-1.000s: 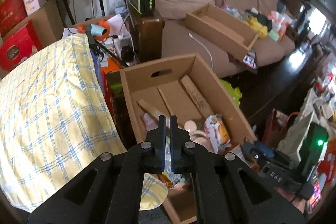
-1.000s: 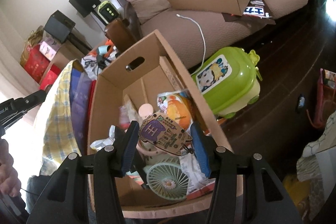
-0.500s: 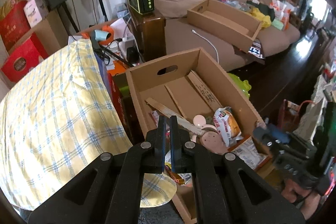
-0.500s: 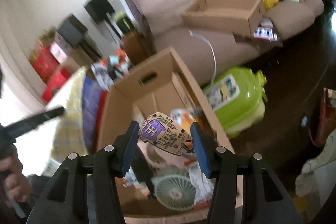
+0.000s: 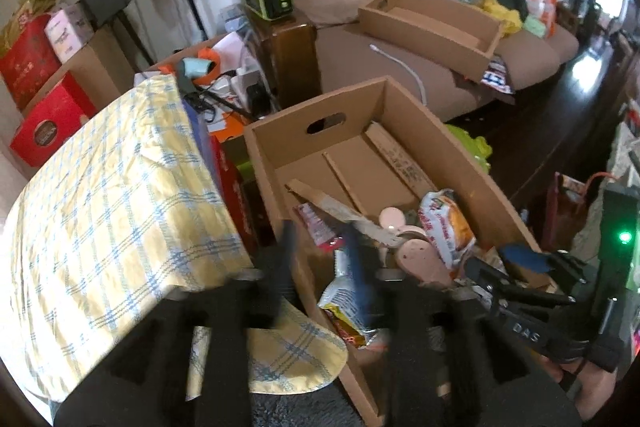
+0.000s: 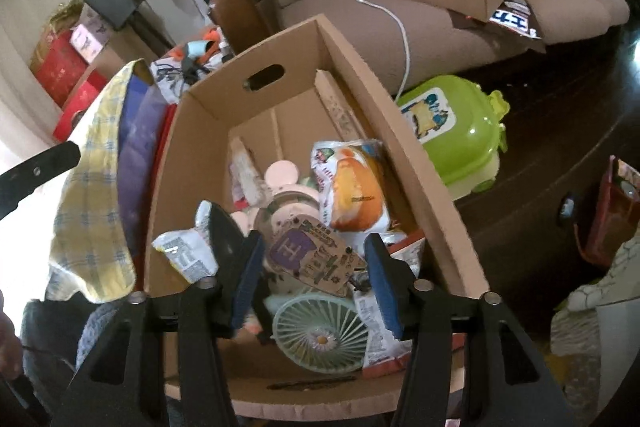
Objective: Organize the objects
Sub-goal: 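Open both grippers to drop the packet and keychain into the box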
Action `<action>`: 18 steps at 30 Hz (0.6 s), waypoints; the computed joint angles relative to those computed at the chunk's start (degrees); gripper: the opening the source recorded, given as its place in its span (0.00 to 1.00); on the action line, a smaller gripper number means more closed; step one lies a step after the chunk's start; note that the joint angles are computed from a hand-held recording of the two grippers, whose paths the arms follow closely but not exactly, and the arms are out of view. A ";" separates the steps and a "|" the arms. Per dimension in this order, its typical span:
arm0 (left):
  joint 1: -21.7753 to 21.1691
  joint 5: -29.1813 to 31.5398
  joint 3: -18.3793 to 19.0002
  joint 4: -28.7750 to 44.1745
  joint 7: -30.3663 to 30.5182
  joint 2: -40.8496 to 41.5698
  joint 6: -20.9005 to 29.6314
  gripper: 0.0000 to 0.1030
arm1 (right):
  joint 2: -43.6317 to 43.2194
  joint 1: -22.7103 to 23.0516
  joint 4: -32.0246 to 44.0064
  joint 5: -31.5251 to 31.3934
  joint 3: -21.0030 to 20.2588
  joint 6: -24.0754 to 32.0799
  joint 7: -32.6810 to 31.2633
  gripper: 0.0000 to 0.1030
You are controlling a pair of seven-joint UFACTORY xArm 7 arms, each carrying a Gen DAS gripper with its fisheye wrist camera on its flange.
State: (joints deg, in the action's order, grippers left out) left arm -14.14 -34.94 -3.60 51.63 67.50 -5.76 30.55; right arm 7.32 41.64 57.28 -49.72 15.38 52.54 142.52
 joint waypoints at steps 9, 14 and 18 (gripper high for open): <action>-0.97 0.83 -0.02 -1.76 -1.37 -0.81 -6.65 0.63 | -0.65 0.78 0.95 1.76 0.82 5.54 -0.54 0.73; -2.17 0.06 0.05 -3.79 -0.12 -1.93 -11.00 0.87 | -0.11 1.00 2.32 2.86 0.98 7.95 -2.70 0.73; -2.55 0.58 0.88 -3.21 -0.60 -2.17 -8.73 0.87 | 0.33 1.09 3.07 4.27 0.92 8.93 -4.27 0.73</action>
State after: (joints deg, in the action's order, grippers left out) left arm -16.69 -34.36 -2.72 48.42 66.90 -7.93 21.82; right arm 7.65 42.73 60.35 -45.45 16.30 61.47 138.25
